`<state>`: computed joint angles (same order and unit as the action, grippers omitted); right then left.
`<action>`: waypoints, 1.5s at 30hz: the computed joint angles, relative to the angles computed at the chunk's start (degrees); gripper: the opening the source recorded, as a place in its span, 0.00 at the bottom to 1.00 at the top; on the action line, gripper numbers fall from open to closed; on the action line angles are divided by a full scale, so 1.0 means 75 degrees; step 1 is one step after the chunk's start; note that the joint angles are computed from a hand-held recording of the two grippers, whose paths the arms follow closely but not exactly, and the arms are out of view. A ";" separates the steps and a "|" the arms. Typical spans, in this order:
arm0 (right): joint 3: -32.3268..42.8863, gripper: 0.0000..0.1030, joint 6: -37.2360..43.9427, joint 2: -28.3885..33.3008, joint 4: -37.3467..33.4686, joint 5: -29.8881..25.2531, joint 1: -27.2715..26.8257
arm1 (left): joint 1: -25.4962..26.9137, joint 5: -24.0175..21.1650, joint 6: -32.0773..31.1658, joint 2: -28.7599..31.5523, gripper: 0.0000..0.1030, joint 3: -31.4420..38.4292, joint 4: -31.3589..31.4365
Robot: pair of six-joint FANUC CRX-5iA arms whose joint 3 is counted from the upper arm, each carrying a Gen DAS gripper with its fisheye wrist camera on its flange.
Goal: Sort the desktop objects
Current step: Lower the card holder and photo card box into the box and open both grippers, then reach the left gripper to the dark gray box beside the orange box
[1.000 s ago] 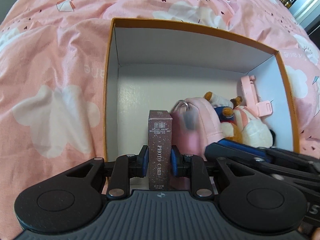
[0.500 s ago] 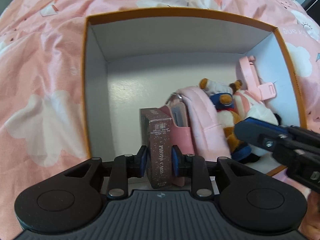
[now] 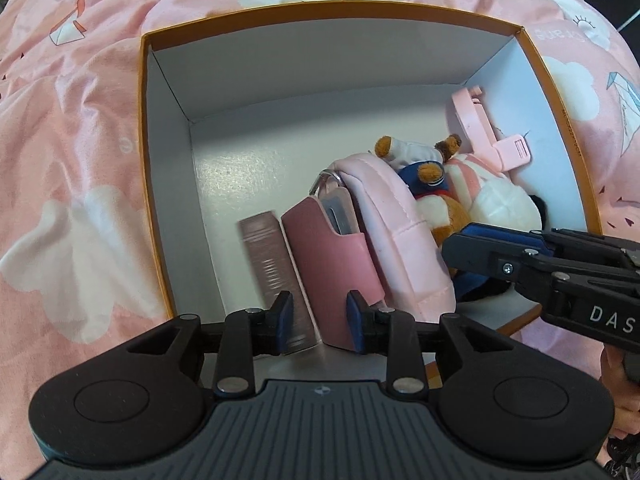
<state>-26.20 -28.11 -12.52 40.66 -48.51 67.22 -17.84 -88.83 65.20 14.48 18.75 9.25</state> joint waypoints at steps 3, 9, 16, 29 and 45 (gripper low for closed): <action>0.0010 0.28 0.0027 0.0020 0.0013 0.0000 -0.0005 | 0.0007 0.0102 -0.0045 -0.0055 0.33 -0.0109 0.0031; 0.0050 0.29 0.0065 0.0075 0.0025 -0.0003 0.0016 | 0.0117 0.0268 -0.0178 -0.0131 0.32 -0.0332 0.0257; 0.0030 0.30 0.0319 0.0016 0.0290 -0.0104 0.0181 | 0.0244 0.0478 -0.0356 -0.0461 0.33 -0.0604 0.0445; -0.0163 0.33 0.1106 -0.0406 0.1200 -0.0542 0.1136 | 0.0482 0.2200 -0.1960 -0.3027 0.33 -0.2849 0.1098; 0.0036 0.33 0.1500 -0.0256 -0.0706 -0.1028 0.1966 | 0.0610 0.2764 -0.4438 -0.4875 0.49 -0.4729 0.0041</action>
